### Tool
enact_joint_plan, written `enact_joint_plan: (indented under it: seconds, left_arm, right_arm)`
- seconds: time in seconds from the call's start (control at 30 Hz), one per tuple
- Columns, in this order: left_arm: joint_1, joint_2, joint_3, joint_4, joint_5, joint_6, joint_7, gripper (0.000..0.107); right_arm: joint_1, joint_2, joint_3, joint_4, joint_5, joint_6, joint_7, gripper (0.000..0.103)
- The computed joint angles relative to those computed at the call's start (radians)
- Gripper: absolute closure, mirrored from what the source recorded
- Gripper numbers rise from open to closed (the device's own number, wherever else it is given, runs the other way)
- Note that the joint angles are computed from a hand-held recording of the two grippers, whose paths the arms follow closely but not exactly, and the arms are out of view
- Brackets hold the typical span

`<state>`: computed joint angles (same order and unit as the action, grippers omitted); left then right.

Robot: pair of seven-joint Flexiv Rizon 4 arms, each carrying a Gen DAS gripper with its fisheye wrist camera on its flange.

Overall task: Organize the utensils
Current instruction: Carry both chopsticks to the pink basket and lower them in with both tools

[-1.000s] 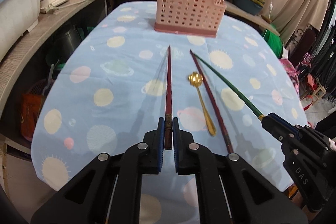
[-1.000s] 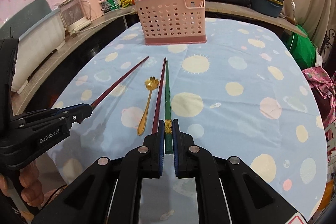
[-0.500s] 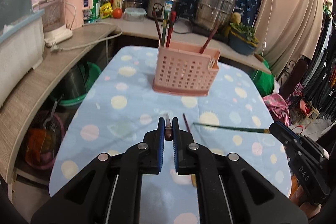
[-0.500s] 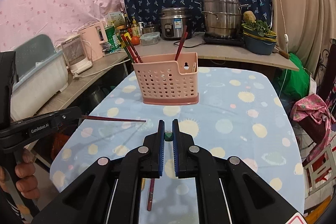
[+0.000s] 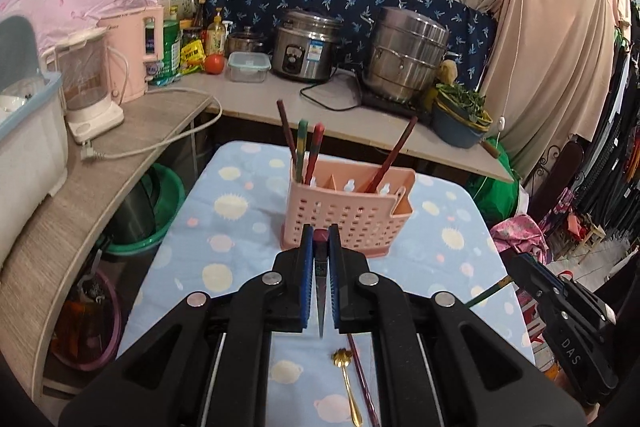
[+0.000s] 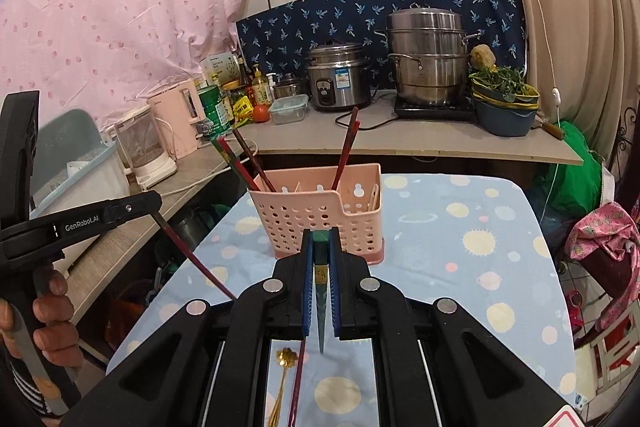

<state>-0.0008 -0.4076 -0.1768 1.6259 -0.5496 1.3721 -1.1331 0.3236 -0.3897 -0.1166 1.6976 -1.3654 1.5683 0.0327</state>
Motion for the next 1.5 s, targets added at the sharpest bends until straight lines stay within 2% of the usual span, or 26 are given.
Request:
enact_joint_plan:
  seconds: [0.27, 0.5, 0.73, 1.0, 1.23, 1.5]
  left_arm:
    - [-0.003, -0.037, -0.009, -0.129, 0.013, -0.020, 0.004, 0.100]
    - [-0.011, -0.095, -0.004, -0.297, 0.030, -0.038, -0.014, 0.100]
    - [-0.052, -0.205, 0.056, -0.532, 0.123, -0.088, -0.100, 0.100]
    - [-0.076, -0.349, 0.114, -0.773, 0.226, -0.167, -0.218, 0.100]
    - [-0.083, -0.451, 0.147, -0.904, 0.294, -0.230, -0.293, 0.100]
    - [-0.083, -0.523, 0.154, -0.987, 0.342, -0.281, -0.332, 0.100]
  right_arm:
    - [0.013, -0.048, -0.041, -0.124, 0.069, 0.041, -0.037, 0.096]
    - [0.047, -0.108, -0.082, -0.253, 0.231, 0.050, -0.153, 0.096]
    - [0.007, -0.214, 0.035, -0.461, 0.475, -0.059, -0.414, 0.096]
    - [0.021, -0.354, 0.050, -0.706, 0.634, -0.149, -0.576, 0.096]
    - [0.013, -0.488, 0.091, -0.884, 0.774, -0.226, -0.712, 0.096]
    - [0.022, -0.567, 0.106, -0.962, 0.904, -0.299, -0.827, 0.096]
